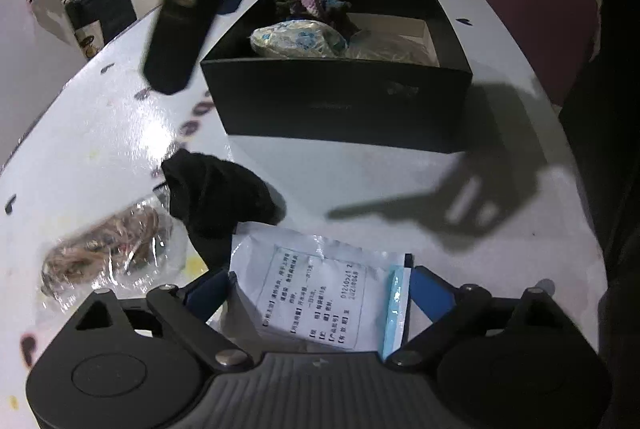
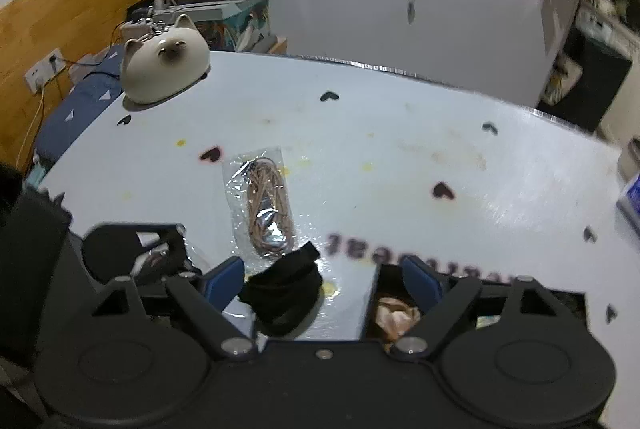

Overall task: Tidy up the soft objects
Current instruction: 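Grasp the black cloth with the right tool while the left tool grasps the white printed packet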

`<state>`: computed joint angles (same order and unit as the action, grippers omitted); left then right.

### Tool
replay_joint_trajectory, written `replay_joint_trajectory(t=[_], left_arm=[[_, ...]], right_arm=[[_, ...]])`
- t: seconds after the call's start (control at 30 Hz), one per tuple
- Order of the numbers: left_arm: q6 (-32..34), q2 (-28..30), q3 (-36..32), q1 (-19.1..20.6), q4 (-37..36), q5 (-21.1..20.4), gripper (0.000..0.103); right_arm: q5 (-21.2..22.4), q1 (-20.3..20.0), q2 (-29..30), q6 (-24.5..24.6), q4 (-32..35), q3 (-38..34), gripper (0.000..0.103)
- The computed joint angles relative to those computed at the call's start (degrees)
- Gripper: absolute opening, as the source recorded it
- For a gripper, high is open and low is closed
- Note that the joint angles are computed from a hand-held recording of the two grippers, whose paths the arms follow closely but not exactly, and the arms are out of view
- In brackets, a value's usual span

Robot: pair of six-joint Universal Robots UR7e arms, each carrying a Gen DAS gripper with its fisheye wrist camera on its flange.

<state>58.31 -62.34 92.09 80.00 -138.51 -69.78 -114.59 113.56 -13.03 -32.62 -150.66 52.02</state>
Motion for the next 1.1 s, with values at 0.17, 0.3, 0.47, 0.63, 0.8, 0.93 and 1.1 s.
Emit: replay_joint_trajectory(t=[0.17,0.3,0.47,0.63,0.8,0.93,1.1], left_arm=[[-5.87,-2.21,2.02,0.96,-0.74,-1.74,0.092],[-9.53,-4.50,4.64,1.61,-3.03,-2.32,0.087],[-14.93,-6.29,6.72,1.98,-6.73,-0.65,0.080],[-14.77,-7.38,7.75,2.10,-7.68,0.29,0.080],[-15.01,-7.41,7.64,2.22,-7.40,0.20,0.079],[-15.90,-7.56,7.41,2.34,-7.27,0.15,0.078],[-19.00,-7.99,7.83,2.26,-9.47,0.19,0.078]], right_arm=[[2.34,-0.24,2.20,13.29,8.83,-6.05,0.082],[2.46,-0.12,4.86,22.73,13.48,-10.65,0.080],[2.13,-0.32,8.27,38.56,19.16,-15.95,0.079],[-0.62,0.22,11.36,49.54,21.75,-19.70,0.076],[-6.07,0.78,15.52,57.56,25.80,-25.76,0.073],[-7.22,0.41,18.61,59.16,30.81,-31.25,0.045],[-5.19,0.12,17.28,56.01,30.10,-28.49,0.021]])
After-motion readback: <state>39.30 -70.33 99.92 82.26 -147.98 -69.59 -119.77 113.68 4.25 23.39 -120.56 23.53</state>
